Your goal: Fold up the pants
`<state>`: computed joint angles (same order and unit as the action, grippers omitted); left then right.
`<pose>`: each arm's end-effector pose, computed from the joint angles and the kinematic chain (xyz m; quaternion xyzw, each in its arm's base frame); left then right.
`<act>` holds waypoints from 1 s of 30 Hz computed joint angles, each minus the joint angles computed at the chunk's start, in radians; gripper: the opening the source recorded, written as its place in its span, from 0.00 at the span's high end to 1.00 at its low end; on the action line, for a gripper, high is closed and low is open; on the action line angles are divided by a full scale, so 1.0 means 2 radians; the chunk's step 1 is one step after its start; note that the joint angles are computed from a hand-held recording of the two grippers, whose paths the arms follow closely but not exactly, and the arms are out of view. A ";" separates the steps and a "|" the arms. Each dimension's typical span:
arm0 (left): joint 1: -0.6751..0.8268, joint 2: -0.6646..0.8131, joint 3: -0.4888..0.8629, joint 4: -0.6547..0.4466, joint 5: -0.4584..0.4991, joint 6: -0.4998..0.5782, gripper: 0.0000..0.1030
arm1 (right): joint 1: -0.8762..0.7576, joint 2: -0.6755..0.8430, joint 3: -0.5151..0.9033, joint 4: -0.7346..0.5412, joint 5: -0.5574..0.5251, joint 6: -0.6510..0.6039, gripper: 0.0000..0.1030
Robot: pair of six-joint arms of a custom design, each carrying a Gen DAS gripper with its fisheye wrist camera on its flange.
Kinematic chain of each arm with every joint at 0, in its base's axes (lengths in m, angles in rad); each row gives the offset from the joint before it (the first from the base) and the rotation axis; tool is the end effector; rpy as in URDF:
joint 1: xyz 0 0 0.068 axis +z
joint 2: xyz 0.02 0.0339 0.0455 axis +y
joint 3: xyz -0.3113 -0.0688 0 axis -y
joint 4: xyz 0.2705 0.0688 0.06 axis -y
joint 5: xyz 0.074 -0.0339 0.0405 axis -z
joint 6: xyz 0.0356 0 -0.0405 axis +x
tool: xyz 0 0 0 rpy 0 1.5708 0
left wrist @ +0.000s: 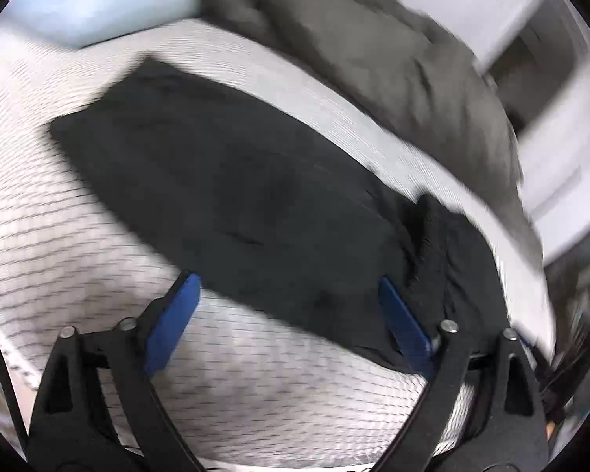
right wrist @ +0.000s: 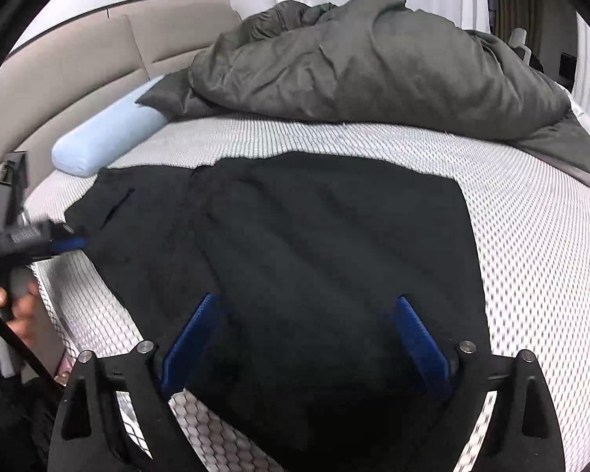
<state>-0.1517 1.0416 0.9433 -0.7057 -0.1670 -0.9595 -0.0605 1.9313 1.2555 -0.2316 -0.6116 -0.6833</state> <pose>0.2121 -0.0264 0.3368 -0.3919 0.8375 -0.1309 0.3575 0.4423 -0.0063 0.2011 -0.3696 0.8282 0.1523 0.3927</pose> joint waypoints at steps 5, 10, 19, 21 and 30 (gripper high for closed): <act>0.131 -0.082 -0.080 0.058 0.098 -0.043 0.07 | -0.003 0.015 0.013 -0.003 0.027 -0.005 0.07; 0.237 -0.019 -0.083 0.122 0.165 -0.038 0.07 | -0.025 0.034 0.047 -0.023 0.007 0.007 0.07; 0.089 0.046 0.054 0.057 -0.052 0.008 0.92 | -0.053 0.052 0.079 -0.047 -0.015 0.013 0.07; 0.014 0.050 0.098 0.030 -0.117 0.008 0.92 | -0.057 0.055 0.085 -0.050 -0.017 0.017 0.07; -0.225 0.233 0.286 0.072 -0.043 0.112 0.79 | -0.070 0.067 0.104 -0.058 -0.017 0.032 0.07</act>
<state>-0.6013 1.5072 1.5157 -0.5610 -0.2529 -0.7360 -0.1996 2.0650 1.4635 -0.3479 -0.6453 -0.6184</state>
